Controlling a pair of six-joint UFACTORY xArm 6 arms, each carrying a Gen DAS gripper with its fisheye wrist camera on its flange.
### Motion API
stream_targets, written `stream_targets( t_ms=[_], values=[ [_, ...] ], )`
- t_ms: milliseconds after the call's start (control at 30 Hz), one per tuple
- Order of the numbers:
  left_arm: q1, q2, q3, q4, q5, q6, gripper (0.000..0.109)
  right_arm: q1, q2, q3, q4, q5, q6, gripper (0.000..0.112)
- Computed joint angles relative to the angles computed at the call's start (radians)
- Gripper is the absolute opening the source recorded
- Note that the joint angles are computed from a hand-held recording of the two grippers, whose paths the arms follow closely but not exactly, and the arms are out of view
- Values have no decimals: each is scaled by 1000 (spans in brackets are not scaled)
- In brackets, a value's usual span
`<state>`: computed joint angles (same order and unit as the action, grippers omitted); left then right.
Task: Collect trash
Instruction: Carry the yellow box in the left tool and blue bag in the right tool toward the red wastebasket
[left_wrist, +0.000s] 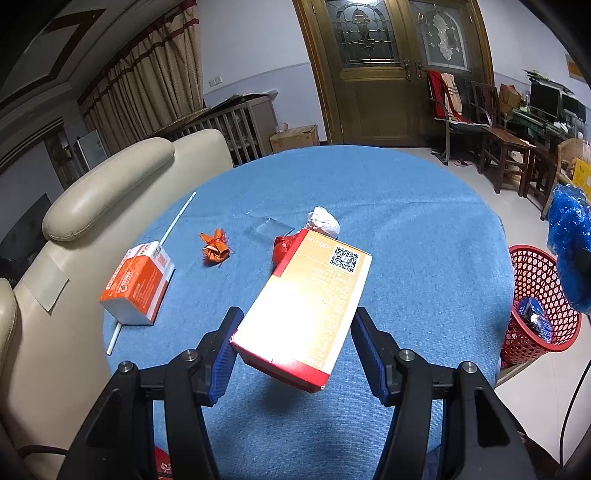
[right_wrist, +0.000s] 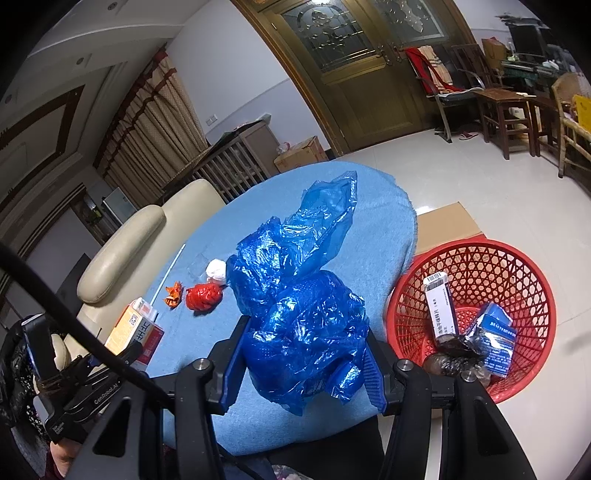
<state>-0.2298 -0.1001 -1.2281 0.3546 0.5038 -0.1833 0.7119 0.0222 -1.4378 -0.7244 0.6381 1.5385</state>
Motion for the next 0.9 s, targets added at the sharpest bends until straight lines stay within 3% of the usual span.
stream_targets(
  t_ms=[900],
  values=[
    [-24, 20, -29, 46, 12, -3, 62, -27, -73, 113, -57, -31, 117, 58]
  ],
)
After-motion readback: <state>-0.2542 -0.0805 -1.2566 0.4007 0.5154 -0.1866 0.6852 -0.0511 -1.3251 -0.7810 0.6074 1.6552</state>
